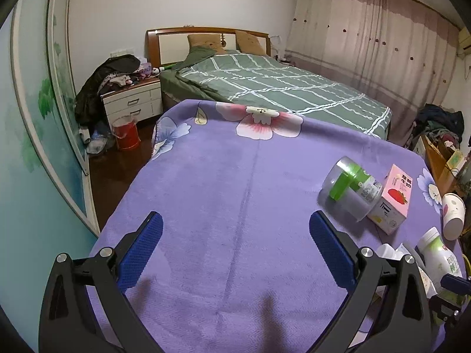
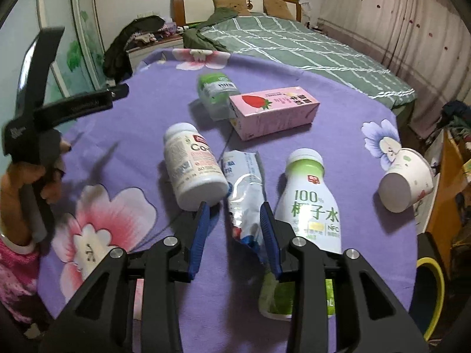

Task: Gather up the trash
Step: 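Grasp the crumpled white-and-blue wrapper with the right tool, then carry the wrapper into the bin and open the right tool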

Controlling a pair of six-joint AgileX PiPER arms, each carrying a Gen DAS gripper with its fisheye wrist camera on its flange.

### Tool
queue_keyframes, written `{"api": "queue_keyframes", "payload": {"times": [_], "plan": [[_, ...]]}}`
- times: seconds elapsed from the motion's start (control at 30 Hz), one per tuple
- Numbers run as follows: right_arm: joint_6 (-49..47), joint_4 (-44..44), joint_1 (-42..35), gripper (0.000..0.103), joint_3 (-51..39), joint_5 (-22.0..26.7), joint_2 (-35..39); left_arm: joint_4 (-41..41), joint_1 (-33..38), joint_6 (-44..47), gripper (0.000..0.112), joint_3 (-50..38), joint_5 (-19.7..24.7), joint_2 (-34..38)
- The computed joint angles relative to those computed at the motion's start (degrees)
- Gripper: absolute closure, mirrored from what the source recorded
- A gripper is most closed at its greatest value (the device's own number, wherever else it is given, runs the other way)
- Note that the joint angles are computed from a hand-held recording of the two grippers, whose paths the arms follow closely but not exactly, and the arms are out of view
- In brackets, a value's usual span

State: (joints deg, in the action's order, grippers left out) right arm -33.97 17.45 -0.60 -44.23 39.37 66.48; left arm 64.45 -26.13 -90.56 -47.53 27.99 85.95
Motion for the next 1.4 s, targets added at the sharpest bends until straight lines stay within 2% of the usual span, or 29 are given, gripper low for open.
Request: {"api": "queue_keyframes", "payload": {"times": [0.13,0.27,0.6,0.73,0.83,0.93,1.03,1.1,1.3,1.4], "plan": [[5.5,-6.1,2.8,0.069,1.2,-2.8,0.9,0.2,-0.3,-0.9,0.014,-0.7,1.9,0.7],[11.8,-12.9,5.6,0.069,1.7,-5.1,3.7,-0.5,0.2,-0.4,0.014,-1.0,1.6,1.2],[18.0,-18.3,7.9,0.073,1.9,-7.6,5.2,-1.0,-0.6,0.7,0.014,-1.7,1.4,2.3],[27.5,-27.3,11.3,0.073,3.0,-9.1,5.6,0.2,-1.3,-0.1,0.014,-1.6,1.6,2.4],[26.4,-25.2,10.4,0.078,3.2,-9.2,5.3,1.4,-2.1,-0.8,0.014,-1.5,1.8,2.5],[23.8,-22.1,9.2,0.078,3.7,-8.0,3.1,2.4,-2.9,-1.1,0.014,-1.6,2.4,3.0],[15.3,-14.0,6.4,0.078,3.8,-5.2,0.0,2.7,-3.4,-0.9,0.014,-1.9,2.9,3.4],[12.8,-11.6,5.0,0.078,4.1,-3.7,-2.2,3.0,-3.0,-1.1,0.014,-1.6,1.6,3.0],[-3.8,4.6,-7.2,0.078,2.6,7.1,-7.8,1.0,-1.3,0.6,0.014,-1.5,-1.0,3.0],[-13.1,12.9,-17.4,0.078,0.4,15.0,-9.5,1.3,-1.3,0.4,0.014,-1.5,-1.1,3.0]]}}
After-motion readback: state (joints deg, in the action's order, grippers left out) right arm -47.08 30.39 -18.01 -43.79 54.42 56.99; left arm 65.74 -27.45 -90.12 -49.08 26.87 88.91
